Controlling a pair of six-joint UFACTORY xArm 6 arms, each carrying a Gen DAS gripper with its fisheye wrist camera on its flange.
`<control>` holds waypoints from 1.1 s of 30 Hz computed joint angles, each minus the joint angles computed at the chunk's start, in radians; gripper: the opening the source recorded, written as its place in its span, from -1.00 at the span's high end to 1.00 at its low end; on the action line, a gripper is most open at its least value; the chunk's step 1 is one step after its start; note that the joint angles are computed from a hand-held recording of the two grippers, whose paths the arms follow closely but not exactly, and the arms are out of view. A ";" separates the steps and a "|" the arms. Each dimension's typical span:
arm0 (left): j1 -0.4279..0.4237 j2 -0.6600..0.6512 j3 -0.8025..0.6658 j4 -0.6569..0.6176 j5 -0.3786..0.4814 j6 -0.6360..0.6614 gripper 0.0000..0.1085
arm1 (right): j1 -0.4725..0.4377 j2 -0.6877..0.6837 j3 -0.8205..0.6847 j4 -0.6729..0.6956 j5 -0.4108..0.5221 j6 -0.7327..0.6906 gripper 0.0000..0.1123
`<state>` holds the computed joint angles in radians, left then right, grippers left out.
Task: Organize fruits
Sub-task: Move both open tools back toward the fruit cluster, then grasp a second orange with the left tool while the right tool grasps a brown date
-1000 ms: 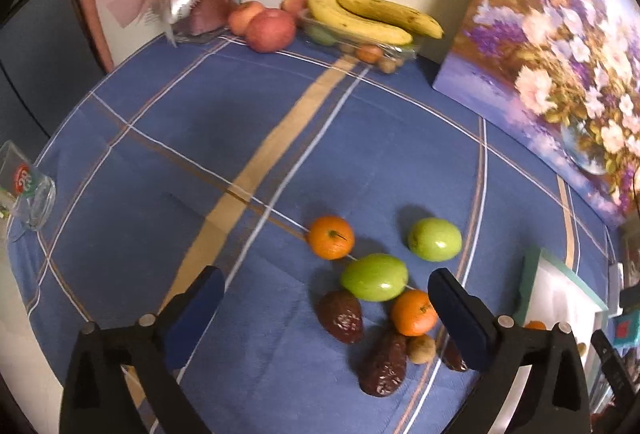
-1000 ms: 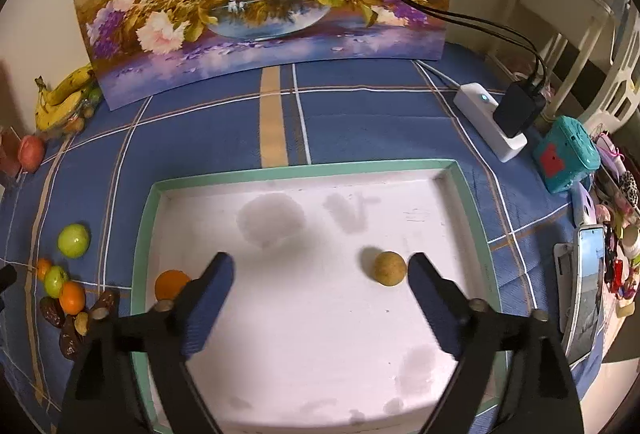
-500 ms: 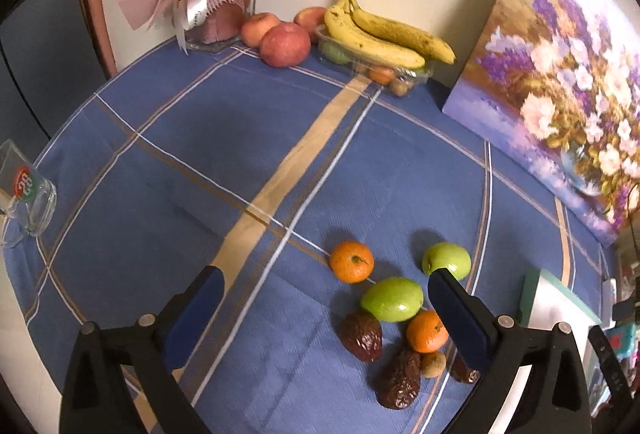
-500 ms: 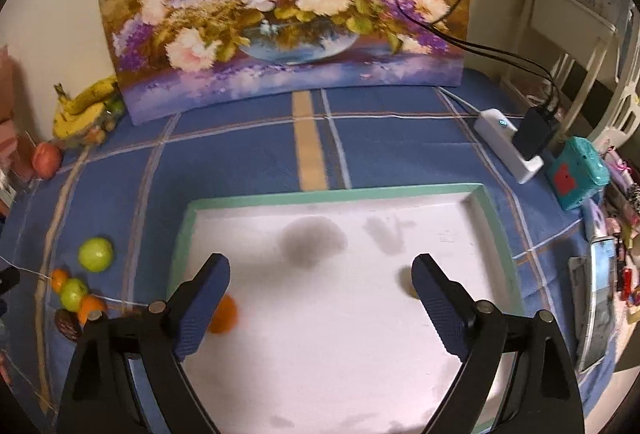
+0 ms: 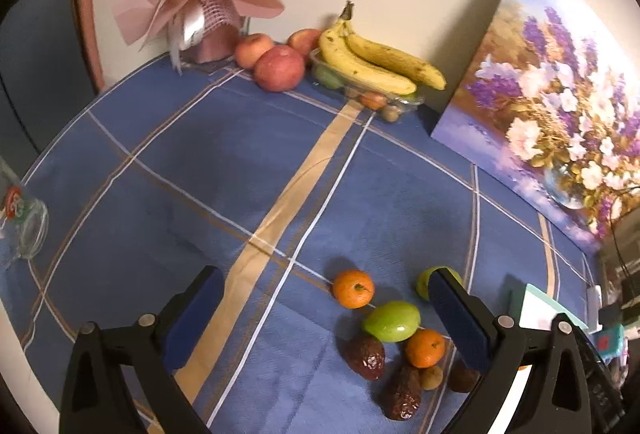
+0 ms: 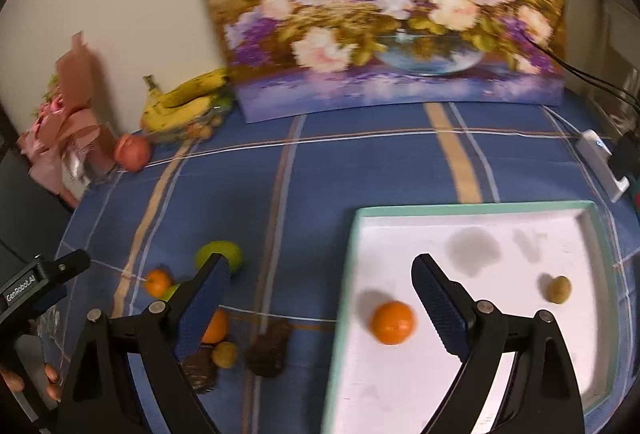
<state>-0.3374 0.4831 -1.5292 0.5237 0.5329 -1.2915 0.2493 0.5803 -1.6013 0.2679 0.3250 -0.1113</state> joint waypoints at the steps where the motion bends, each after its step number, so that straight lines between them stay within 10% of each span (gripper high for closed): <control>1: 0.000 0.000 -0.002 0.015 -0.001 -0.006 -0.90 | 0.006 0.005 -0.009 0.025 0.007 -0.021 -0.65; 9: 0.005 0.033 -0.043 0.014 -0.012 0.035 -0.85 | 0.031 0.020 -0.035 0.032 0.051 -0.033 -0.43; 33: 0.006 0.282 -0.268 -0.451 0.037 0.413 0.29 | 0.052 0.188 -0.238 -0.126 0.414 0.096 0.28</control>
